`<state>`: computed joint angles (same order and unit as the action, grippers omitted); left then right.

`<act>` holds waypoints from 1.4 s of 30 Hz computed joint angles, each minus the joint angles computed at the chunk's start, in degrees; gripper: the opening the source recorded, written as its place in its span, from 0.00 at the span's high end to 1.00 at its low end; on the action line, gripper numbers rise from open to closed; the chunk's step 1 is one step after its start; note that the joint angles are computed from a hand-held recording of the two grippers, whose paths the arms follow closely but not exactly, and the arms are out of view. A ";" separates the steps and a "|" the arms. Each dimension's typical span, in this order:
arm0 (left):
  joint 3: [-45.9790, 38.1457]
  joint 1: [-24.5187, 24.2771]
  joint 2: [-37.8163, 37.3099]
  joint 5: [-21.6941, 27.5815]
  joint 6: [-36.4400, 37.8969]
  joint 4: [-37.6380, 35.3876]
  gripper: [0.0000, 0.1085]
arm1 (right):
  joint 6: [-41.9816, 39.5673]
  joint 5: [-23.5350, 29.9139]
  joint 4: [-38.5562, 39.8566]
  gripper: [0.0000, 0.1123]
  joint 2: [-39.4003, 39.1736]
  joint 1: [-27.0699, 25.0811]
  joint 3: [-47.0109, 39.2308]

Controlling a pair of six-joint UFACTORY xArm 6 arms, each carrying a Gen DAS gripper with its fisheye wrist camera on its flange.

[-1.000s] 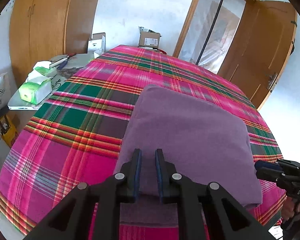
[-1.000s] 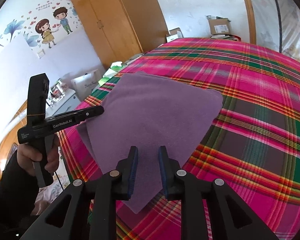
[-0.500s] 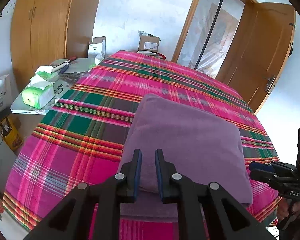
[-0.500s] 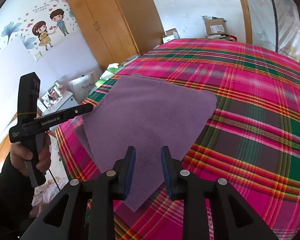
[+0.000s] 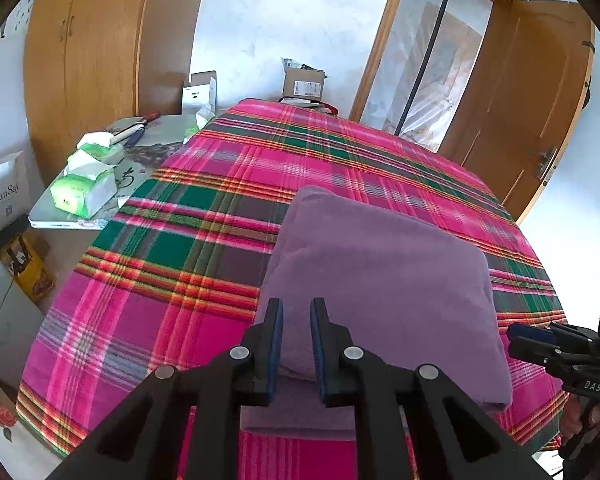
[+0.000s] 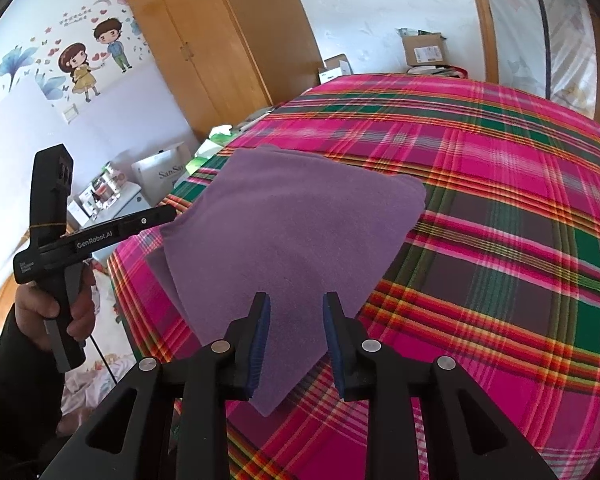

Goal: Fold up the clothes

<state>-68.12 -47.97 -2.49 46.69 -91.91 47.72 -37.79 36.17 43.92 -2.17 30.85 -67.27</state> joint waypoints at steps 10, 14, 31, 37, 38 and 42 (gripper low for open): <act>-9.75 4.85 7.24 -4.15 14.53 -4.57 0.87 | -0.87 -0.54 4.95 0.62 0.25 -1.59 0.03; -14.08 7.01 11.68 -4.02 19.98 -8.68 0.87 | 0.22 -0.08 5.83 0.62 1.77 -2.72 -1.81; -10.58 9.33 12.68 -10.11 18.89 -9.52 0.86 | 8.95 -3.46 -1.24 0.90 17.20 -1.88 -18.48; -10.43 8.84 12.94 -9.55 16.33 -5.47 0.86 | 9.39 -4.90 -4.10 0.91 18.88 -1.25 -19.37; -10.07 8.95 12.78 -10.01 15.84 -5.01 0.86 | 9.28 -5.01 -4.43 0.91 18.98 -1.17 -19.44; -5.65 11.13 10.48 -17.66 12.91 -5.40 0.86 | 8.07 -2.31 -2.20 0.90 19.44 -2.12 -20.69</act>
<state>-73.77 -36.83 7.99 29.03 -79.00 42.33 -29.72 33.86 41.73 17.28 28.73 -87.96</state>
